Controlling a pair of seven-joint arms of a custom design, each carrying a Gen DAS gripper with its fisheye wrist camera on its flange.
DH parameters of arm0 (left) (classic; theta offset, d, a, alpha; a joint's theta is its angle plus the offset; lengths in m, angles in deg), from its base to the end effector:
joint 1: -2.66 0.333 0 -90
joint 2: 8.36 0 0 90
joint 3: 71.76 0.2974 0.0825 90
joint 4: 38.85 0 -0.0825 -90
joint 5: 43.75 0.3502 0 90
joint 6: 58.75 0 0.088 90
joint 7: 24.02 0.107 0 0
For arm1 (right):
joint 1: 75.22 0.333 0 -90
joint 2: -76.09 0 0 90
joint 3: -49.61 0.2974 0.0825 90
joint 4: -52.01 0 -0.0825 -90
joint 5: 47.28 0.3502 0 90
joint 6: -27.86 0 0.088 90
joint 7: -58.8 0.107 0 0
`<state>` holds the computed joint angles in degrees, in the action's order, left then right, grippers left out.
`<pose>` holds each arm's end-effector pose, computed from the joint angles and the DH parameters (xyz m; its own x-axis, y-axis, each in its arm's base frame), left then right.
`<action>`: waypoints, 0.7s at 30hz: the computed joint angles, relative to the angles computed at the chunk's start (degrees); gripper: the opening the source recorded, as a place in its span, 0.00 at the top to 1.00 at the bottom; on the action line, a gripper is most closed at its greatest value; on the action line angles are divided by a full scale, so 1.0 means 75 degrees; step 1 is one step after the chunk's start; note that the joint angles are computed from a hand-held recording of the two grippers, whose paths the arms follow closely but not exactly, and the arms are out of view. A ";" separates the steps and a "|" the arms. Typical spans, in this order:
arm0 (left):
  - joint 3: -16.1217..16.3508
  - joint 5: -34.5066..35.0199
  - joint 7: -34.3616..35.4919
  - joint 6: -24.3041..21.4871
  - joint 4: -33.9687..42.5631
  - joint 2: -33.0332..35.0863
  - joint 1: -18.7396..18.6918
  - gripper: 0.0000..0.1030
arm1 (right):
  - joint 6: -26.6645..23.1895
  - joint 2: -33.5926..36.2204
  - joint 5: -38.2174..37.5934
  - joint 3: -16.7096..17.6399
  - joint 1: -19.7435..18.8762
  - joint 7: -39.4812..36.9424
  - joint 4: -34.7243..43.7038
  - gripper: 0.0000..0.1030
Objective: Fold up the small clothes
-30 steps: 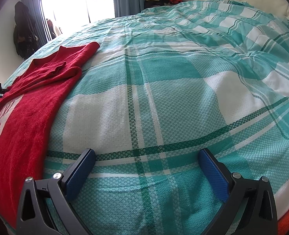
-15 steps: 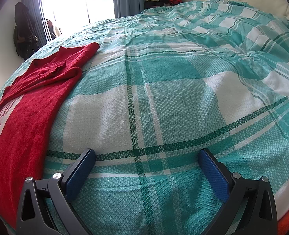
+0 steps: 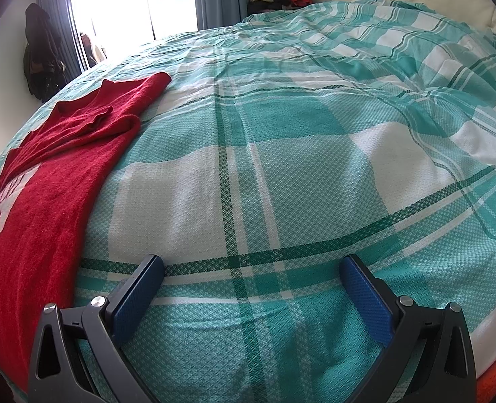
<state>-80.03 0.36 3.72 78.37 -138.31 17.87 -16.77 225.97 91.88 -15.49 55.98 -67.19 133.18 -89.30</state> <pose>0.5799 -0.2865 0.3428 0.1501 -0.9715 -0.1835 -0.8700 -0.0416 -0.4912 0.4928 0.0626 0.2754 -0.0575 -0.9962 -0.0649 -0.7743 0.0856 -0.6270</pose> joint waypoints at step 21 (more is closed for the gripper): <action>-0.0510 0.1972 -0.4198 0.0282 -0.2557 -0.1273 -0.0905 0.03 | 0.0247 0.0028 -0.0184 0.0067 -0.0073 0.0146 -0.0101 0.00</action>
<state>-83.85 15.15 -27.76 80.49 -157.49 8.32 -23.56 227.82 92.09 -16.87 56.49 -67.74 134.28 -90.06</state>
